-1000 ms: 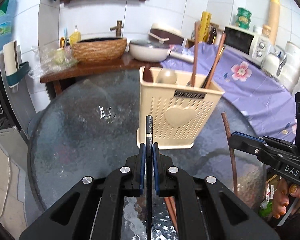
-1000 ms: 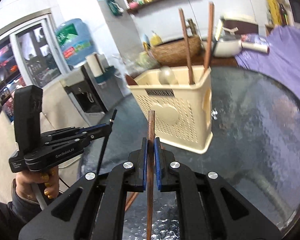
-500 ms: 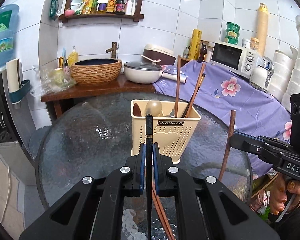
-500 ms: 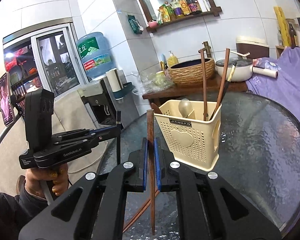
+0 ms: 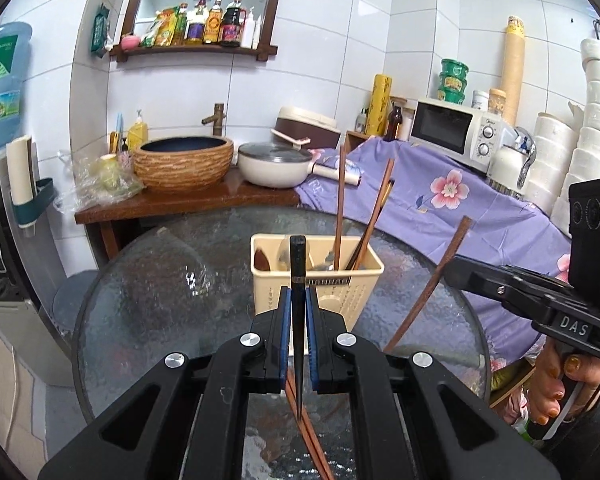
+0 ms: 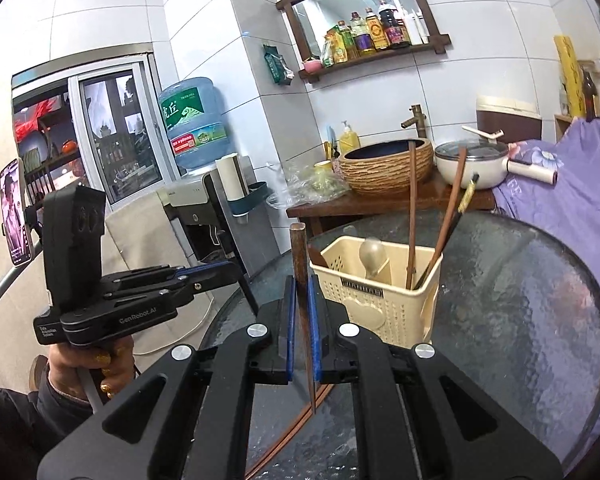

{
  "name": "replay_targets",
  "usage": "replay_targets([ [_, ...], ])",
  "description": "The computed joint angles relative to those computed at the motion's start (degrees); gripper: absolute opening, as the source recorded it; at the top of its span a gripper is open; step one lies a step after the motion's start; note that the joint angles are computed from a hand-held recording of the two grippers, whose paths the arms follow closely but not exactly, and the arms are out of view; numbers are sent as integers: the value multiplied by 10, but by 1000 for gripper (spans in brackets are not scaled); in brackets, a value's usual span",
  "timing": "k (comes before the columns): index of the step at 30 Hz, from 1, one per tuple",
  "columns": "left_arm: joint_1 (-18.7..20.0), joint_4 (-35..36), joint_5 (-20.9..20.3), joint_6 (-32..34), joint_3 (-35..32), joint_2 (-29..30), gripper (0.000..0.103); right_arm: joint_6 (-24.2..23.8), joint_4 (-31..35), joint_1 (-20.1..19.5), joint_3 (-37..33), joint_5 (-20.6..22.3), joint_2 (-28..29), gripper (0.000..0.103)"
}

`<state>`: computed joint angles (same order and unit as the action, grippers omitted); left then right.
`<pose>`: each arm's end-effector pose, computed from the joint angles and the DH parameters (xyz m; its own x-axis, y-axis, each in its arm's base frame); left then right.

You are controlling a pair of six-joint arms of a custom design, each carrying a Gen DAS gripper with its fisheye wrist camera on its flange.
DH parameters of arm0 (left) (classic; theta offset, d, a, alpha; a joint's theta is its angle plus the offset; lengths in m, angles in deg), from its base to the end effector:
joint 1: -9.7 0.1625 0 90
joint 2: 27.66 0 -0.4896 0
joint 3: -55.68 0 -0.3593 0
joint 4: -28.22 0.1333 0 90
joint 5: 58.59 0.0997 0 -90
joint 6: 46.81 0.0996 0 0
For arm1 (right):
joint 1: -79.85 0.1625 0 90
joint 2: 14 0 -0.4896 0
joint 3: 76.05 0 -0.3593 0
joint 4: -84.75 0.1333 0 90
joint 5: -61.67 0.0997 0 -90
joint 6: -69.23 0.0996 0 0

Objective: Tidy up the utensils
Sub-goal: 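Lower chopstick over the holder with right tool while left tool lowers black chopstick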

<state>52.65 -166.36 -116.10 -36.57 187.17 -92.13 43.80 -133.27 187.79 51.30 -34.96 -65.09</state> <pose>-0.2252 -0.4648 0.2677 -0.6983 0.4840 -0.5274 0.7158 0.4614 -0.5242 0.2798 -0.4689 0.2115 -0.7968 -0.4513 0.4018 -0.5900 0.4375 -0.6786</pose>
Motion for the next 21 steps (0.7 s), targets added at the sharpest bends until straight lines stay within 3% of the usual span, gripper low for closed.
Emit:
replay_targets([
  [13, -17, 103, -37, 8, -100, -23, 7, -2, 124, 47, -99, -52, -38, 6],
  [19, -31, 104, -25, 19, -169, -9, 7, -24, 140, 75, -173, -82, -32, 6],
  [21, -37, 80, 1, 34, -187, 5, 7, -30, 142, 79, -199, -92, -25, 6],
])
